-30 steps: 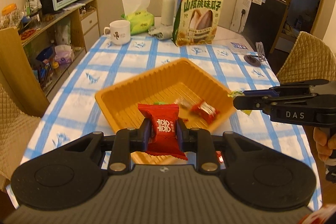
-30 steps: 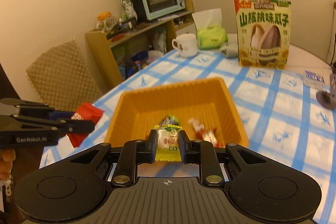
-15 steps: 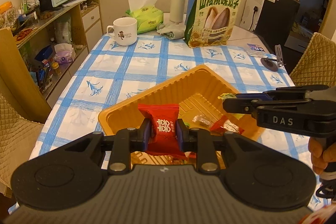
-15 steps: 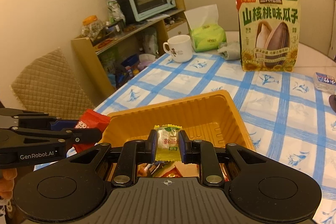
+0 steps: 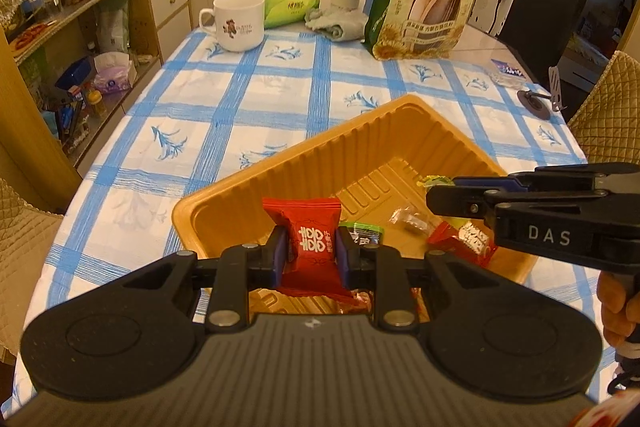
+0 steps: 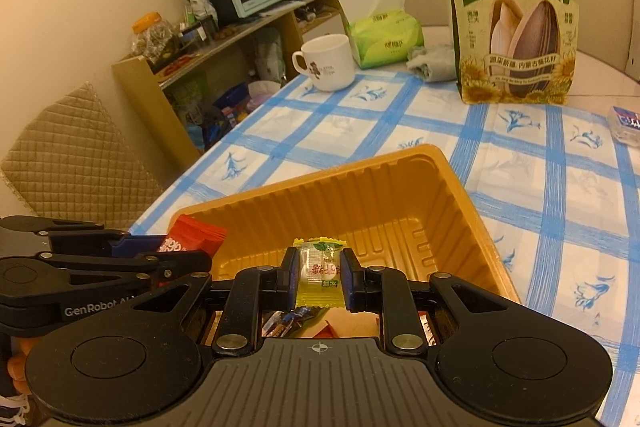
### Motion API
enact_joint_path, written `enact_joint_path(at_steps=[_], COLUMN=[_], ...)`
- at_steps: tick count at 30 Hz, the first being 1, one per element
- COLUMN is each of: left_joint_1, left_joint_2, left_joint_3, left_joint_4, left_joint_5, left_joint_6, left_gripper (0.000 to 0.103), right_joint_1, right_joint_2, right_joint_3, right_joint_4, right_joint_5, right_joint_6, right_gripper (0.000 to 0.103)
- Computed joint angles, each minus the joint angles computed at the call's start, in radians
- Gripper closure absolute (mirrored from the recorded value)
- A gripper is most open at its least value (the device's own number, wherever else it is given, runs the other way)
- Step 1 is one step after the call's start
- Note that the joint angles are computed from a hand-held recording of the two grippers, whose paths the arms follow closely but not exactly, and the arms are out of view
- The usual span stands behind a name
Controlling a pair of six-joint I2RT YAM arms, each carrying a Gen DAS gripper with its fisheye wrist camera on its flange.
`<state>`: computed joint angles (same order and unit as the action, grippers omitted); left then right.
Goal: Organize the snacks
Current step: 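Carry both snacks over the orange tray and open both tools to drop them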
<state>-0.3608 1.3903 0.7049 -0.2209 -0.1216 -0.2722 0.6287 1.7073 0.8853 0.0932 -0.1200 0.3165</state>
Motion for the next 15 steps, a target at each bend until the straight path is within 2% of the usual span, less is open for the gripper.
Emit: enact_joint_path(at_steps=[9,11,13,15], left_joint_1=[0.033,0.039,0.042,0.045], left_joint_2=[0.057,0.061,0.060,0.057], left_joint_3=[0.005,0.007,0.007,0.005], left_joint_4=[0.030,0.029,0.028,0.032], left_joint_5=[0.036,0.045,0.042,0.043], left_joint_6=[-0.001,0.004,0.006,0.007], left_gripper=[0.079,0.078,0.070,0.068], right_joint_1=[0.002,0.003,0.002,-0.001], right_joint_2=[0.049,0.054,0.061,0.066], right_joint_3=[0.028,0.032,0.039,0.042], right_joint_4=[-0.003,-0.003,-0.005,-0.003], right_joint_5=[0.005,0.005,0.009,0.009], right_joint_6=[0.013,0.015,0.014,0.016], right_gripper=[0.081,0.081,0.081,0.081])
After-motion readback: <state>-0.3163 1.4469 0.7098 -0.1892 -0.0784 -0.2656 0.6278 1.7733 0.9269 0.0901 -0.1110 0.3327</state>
